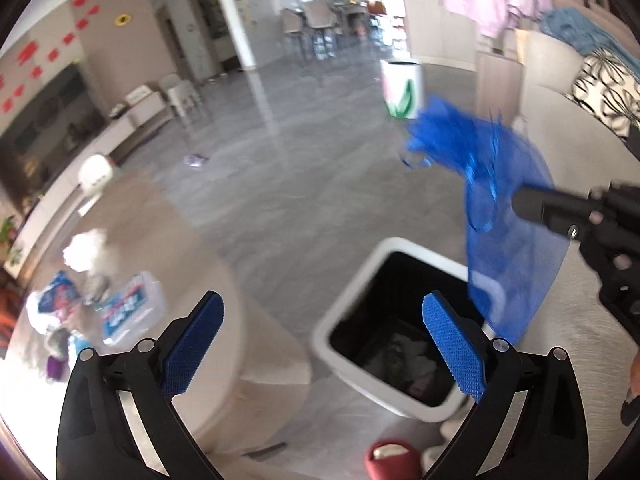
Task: Collect trash
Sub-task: 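Open the right tool to drop the blue mesh bag into the bin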
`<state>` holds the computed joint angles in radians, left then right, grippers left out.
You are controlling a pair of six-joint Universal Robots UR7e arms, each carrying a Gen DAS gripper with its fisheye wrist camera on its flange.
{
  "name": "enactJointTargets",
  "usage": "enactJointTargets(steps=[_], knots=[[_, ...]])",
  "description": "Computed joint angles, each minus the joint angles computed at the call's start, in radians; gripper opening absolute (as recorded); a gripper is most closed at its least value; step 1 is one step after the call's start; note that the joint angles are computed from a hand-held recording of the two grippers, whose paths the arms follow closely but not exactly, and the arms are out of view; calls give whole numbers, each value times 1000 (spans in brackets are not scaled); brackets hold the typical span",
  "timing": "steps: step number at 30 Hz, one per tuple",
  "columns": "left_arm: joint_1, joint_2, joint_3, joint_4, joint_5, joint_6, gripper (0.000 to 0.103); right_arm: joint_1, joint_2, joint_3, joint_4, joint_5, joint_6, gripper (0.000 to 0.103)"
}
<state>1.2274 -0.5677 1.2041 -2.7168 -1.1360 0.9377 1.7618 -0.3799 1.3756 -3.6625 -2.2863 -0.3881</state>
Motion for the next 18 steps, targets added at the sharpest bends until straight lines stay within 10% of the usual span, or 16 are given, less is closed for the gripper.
enactJointTargets(steps=[5,7,8,9,18], knots=[[20,1,-72,54,23,-80,98,-11,49,-83,84,-25,-15,5],[30,5,-109,94,23,-120,98,-17,51,-90,131,-22,-6,41],[34,6,-121,105,21,-135,98,-20,49,-87,146,-17,2,88],[37,7,-132,111,19,-151,98,-22,45,-85,179,-20,14,97],[57,-14,-144,105,-15,-167,98,2,45,-86,179,-67,-19,98]])
